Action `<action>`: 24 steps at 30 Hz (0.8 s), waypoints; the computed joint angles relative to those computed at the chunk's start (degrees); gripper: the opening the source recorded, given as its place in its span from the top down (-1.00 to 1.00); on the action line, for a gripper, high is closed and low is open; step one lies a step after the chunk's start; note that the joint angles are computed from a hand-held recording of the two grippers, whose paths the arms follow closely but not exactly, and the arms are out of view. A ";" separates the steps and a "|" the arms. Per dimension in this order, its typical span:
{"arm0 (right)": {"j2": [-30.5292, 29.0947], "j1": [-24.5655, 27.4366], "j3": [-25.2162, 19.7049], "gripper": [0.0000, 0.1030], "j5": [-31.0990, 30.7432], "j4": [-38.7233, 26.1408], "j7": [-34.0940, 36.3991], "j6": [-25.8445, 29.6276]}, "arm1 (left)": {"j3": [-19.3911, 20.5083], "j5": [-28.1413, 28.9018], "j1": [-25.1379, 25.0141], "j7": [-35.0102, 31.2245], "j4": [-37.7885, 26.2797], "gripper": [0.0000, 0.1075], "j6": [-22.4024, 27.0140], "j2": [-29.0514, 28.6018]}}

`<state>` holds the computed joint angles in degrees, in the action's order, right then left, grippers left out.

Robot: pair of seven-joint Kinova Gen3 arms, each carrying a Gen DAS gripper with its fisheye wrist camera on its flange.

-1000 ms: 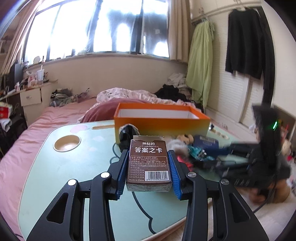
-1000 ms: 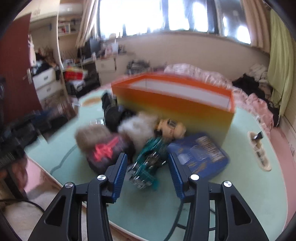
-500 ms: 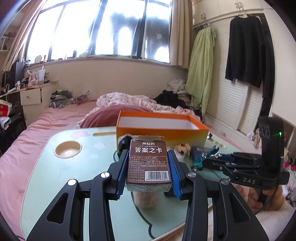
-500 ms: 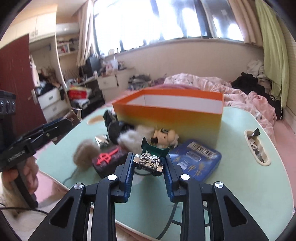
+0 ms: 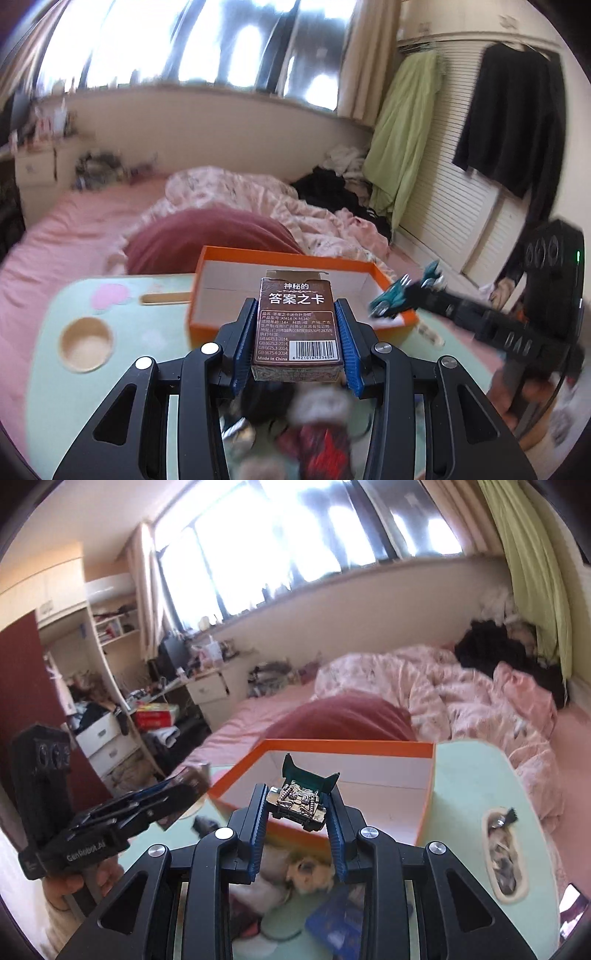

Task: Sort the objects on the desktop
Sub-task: 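Lower the card box in with left gripper while right gripper drops green car, then open and withdraw both grippers from the orange box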

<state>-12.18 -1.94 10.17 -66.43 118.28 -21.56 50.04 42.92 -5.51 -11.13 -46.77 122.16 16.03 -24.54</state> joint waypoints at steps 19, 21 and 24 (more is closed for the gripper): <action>-9.20 3.70 2.82 -0.71 3.70 10.71 5.30 0.10 | -5.29 -0.98 12.37 2.73 1.28 -0.51 8.04 -3.82; -12.03 4.62 -0.45 -0.74 8.18 12.77 3.08 -3.14 | -0.10 -0.71 9.67 2.00 1.16 -0.51 12.02 -5.00; -14.34 5.51 -6.24 -0.77 14.80 15.28 -2.32 -9.47 | 7.87 -2.71 4.88 5.41 1.85 -0.51 16.91 -7.49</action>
